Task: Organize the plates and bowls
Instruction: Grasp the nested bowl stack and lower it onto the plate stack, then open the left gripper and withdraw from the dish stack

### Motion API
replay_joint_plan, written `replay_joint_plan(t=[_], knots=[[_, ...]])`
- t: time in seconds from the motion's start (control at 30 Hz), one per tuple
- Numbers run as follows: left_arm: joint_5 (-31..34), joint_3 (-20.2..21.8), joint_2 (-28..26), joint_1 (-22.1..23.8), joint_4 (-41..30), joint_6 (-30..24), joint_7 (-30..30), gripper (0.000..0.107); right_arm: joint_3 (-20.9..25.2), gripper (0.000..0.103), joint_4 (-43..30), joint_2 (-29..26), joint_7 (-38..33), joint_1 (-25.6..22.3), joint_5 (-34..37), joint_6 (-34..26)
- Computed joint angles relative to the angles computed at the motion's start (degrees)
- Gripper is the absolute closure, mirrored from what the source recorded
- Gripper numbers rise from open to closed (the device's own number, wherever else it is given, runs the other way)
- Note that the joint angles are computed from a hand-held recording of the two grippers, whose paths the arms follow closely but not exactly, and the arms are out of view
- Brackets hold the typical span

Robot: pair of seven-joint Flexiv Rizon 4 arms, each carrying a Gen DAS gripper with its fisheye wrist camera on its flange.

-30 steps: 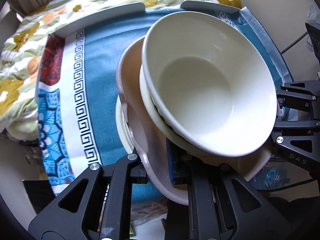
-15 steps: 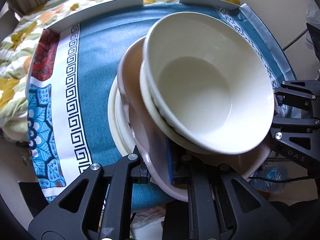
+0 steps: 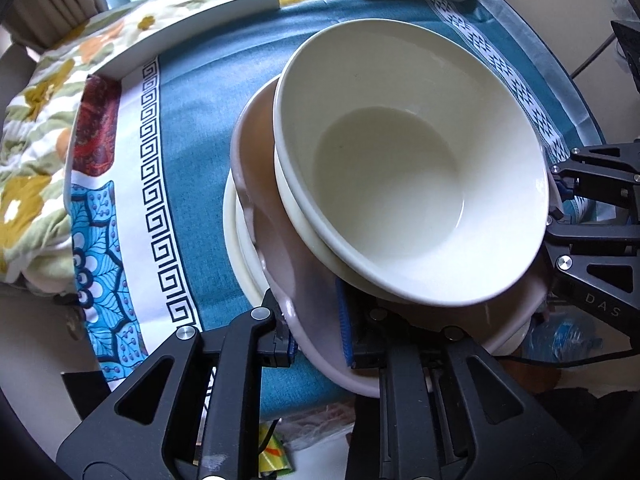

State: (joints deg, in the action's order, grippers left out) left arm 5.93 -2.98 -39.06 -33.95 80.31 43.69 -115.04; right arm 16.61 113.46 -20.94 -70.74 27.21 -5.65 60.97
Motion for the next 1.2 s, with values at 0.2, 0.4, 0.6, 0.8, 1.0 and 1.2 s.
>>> replay_joint_plan(t=[0.2, 0.4, 0.6, 0.8, 1.0, 1.2], knots=[[-2.52, -1.51, 0.68, 1.28, 0.56, -1.41, 2.11, 0.090, 0.34, 0.086, -0.68, 0.98, 0.83, -0.59, 1.71, -2.13], [-3.92, -2.00, 1.54, 1.83, 1.18, -2.12, 3.76, 0.087, 0.15, 0.085, -0.46, 1.69, 1.38, -0.31, 2.27, -2.84], [-2.88, -1.52, 4.49, 1.02, 3.40, -1.28, 2.57, 0.076, 0.34, 0.086, 0.66, 4.09, 2.64, -0.56, 3.38, -3.08], [-1.30, -1.22, 10.22, -0.10, 9.19, 3.06, -2.57, 0.076, 0.94, 0.085, 3.94, 9.07, 4.32, -0.91, 5.44, -0.74], [5.08, 0.48, 15.95, -2.94, 12.19, 8.45, -13.57, 0.076, 0.34, 0.085, 8.44, 15.29, 8.56, 0.00, 1.76, 3.42], [21.56, 3.52, 20.51, -8.05, 6.68, 7.32, -30.43, 0.023, -0.13, 0.085, 11.12, 23.62, 16.14, -0.60, -8.49, 4.26]])
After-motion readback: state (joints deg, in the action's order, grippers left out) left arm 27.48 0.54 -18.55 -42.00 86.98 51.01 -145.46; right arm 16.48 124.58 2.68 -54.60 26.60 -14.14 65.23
